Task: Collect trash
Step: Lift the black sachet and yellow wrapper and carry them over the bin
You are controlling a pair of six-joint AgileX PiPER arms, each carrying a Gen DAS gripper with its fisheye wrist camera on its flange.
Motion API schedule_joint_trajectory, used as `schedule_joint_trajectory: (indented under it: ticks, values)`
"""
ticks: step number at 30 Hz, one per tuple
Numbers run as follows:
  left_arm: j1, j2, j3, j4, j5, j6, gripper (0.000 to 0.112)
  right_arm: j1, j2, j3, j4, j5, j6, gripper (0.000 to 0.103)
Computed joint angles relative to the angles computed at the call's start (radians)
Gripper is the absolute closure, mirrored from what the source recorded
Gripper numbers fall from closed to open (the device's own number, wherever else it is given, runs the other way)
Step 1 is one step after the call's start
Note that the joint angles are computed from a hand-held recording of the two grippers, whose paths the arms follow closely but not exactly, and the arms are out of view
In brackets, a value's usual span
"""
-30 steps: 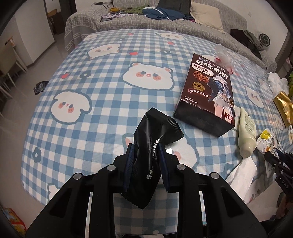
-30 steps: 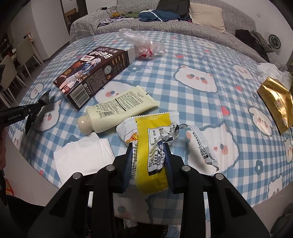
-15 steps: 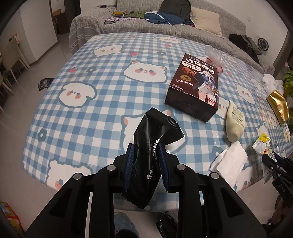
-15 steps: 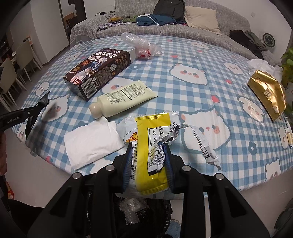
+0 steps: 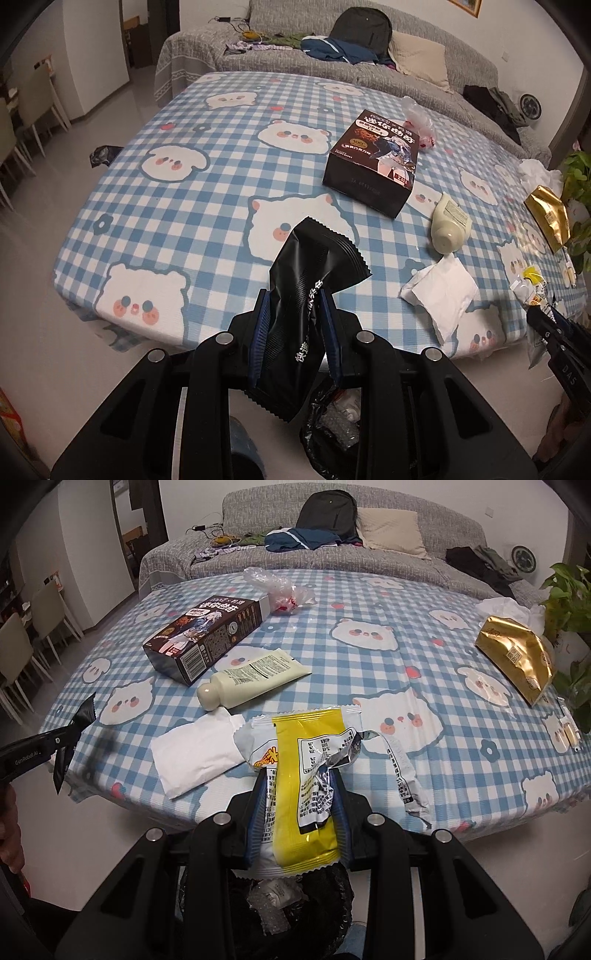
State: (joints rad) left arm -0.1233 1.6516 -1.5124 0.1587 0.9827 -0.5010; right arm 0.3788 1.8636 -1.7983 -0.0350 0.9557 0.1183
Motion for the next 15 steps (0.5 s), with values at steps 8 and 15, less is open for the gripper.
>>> schedule_joint_trajectory:
  ticks: [8,15]
  values:
    - [-0.063,-0.145,0.171,0.062,-0.044,-0.11,0.086,0.013,-0.148,0.221,-0.033,-0.121,0.067,0.072]
    - [-0.155,-0.258,0.296,0.145,-0.05,-0.227,0.086,0.043,-0.27,0.375,-0.071,-0.19,0.125,0.072]
